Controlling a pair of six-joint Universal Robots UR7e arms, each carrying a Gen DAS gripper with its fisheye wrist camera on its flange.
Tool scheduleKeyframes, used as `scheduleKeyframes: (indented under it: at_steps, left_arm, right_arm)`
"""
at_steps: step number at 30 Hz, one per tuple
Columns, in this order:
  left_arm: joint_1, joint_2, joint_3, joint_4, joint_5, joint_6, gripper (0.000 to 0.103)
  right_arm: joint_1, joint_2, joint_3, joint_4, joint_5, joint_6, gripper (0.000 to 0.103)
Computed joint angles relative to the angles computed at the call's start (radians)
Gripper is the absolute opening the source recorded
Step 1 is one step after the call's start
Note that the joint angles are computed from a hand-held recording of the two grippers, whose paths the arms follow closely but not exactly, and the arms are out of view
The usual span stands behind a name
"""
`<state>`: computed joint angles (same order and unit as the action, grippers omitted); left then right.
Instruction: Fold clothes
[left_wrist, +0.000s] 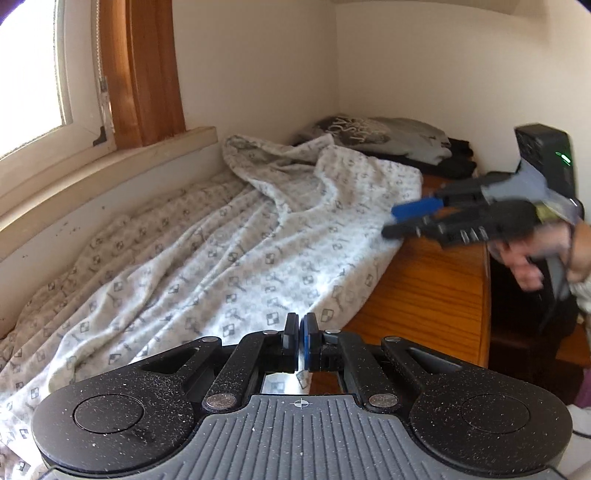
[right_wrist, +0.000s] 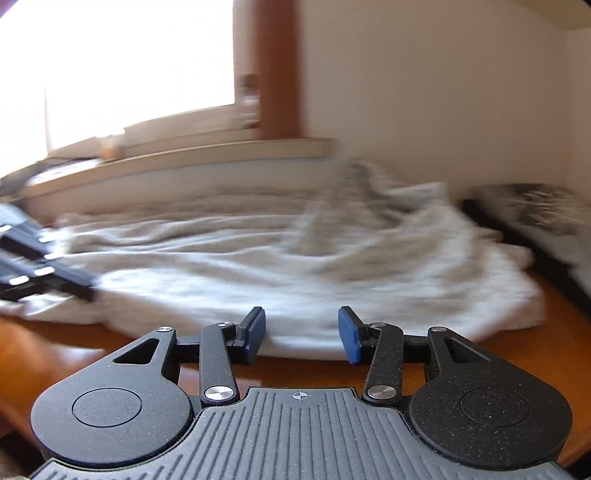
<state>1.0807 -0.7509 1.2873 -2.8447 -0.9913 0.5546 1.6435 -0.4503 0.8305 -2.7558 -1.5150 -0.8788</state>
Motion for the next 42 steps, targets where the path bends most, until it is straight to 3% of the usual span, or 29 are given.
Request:
scheduleKeyframes:
  at_steps: [7,15,16,18,24,26,28,31,34,38,42]
  left_arm:
    - [0.0,0.005,-0.02,0.015,-0.01,-0.016,0.002]
    - [-0.003,-0.016,0.005,0.03,-0.043,-0.046,0.002]
    - [-0.004,-0.021,0.011,0.031,-0.05,-0.052,0.002]
    - [-0.006,-0.033,0.027,0.023,-0.057,-0.061,0.002]
    - [0.007,-0.049,0.035,-0.02,0.01,-0.072,0.005]
    - [0.016,-0.046,0.024,-0.019,0.044,-0.076,0.005]
    - [0.028,-0.047,0.017,-0.02,0.055,-0.085,0.005]
    - [0.04,-0.049,0.008,-0.031,0.081,-0.093,0.012]
    - [0.052,-0.061,0.011,-0.037,0.084,-0.106,0.012]
    - [0.069,-0.075,0.03,-0.06,0.09,-0.109,0.017]
    - [0.086,-0.095,0.05,-0.066,0.063,-0.138,0.022]
  right_arm:
    - [0.03,-0.04,0.089,0.091,0.056,-0.111,0.046]
    - [0.06,0.001,0.036,0.174,0.038,-0.274,0.05]
    - [0.062,0.005,0.027,0.19,0.029,-0.28,0.04]
    - [0.061,-0.004,0.025,0.222,0.026,-0.278,0.007]
    - [0.048,-0.083,0.127,0.234,0.01,-0.308,0.004]
    - [0.04,-0.093,0.119,0.274,0.042,-0.271,0.005]
    - [0.031,-0.088,0.101,0.271,0.093,-0.217,0.016]
    - [0.034,-0.051,0.067,0.191,0.093,-0.114,0.02]
    - [0.044,0.006,-0.009,0.209,0.074,-0.047,0.02]
    - [0.056,0.037,-0.05,0.287,0.083,-0.023,0.02]
    - [0.051,-0.003,0.023,0.298,0.095,-0.059,0.021]
